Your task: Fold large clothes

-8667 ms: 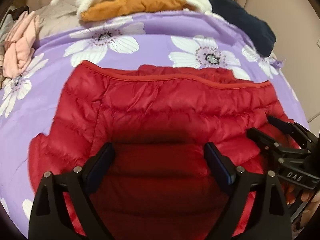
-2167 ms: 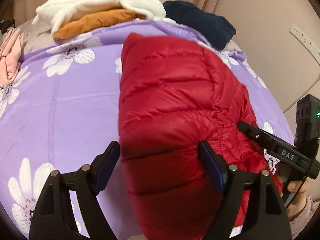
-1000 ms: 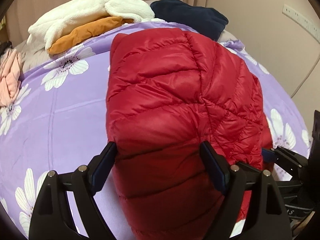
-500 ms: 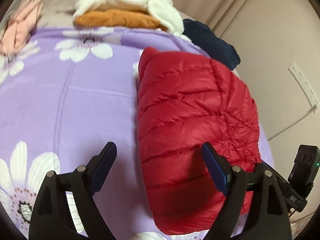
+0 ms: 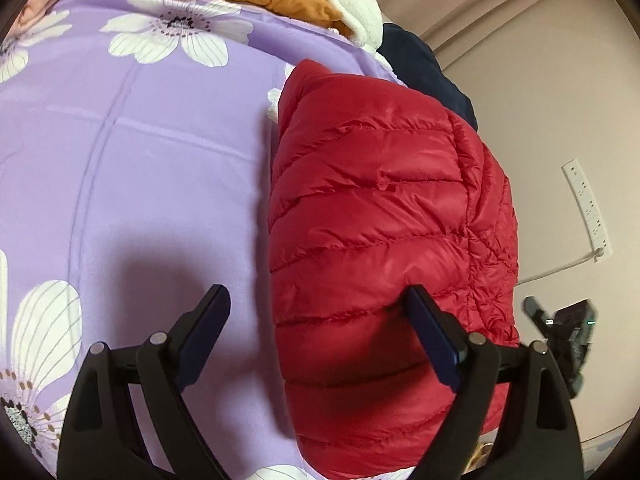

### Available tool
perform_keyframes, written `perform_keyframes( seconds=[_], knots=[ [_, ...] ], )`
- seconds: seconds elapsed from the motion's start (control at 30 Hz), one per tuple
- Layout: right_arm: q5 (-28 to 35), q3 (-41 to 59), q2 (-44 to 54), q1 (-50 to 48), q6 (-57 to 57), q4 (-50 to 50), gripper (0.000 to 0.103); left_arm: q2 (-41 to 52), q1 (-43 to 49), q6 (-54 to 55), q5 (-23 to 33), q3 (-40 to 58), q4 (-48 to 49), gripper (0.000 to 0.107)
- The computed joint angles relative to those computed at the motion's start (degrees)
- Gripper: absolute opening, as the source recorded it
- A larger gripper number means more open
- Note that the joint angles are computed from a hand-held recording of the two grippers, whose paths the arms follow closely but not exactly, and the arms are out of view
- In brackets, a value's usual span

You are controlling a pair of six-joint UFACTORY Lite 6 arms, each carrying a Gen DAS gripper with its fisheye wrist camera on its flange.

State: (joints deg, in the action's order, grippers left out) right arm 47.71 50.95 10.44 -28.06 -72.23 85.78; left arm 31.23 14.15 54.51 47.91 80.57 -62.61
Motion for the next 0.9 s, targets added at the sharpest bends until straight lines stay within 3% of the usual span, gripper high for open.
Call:
perform_keyframes(
  seconds=[0.47,0.67,0.83,0.9],
  knots=[
    [3.78,6.73,13.53,-1.99,1.6,1.55,0.094,8.66,1.63,-1.24,7.69,5.64,-5.03,0.1],
    [2.3,6.46,12.28,-3.66,0.71,2.25,0.094,10.53,1.33,-1.63,8.42,7.06,-5.68,0.103],
    [7.38,12.01,19.36,-3.84,3.68,-2.11,0.098,12.84,0.59,-2.22,9.44,9.01,-6.27,0.103],
    [13.18,13.72,23.64,-4.16,4.34,-1.0,0.098,13.31,-0.02,-2.5,9.49,9.33,-6.58,0.103]
  ],
)
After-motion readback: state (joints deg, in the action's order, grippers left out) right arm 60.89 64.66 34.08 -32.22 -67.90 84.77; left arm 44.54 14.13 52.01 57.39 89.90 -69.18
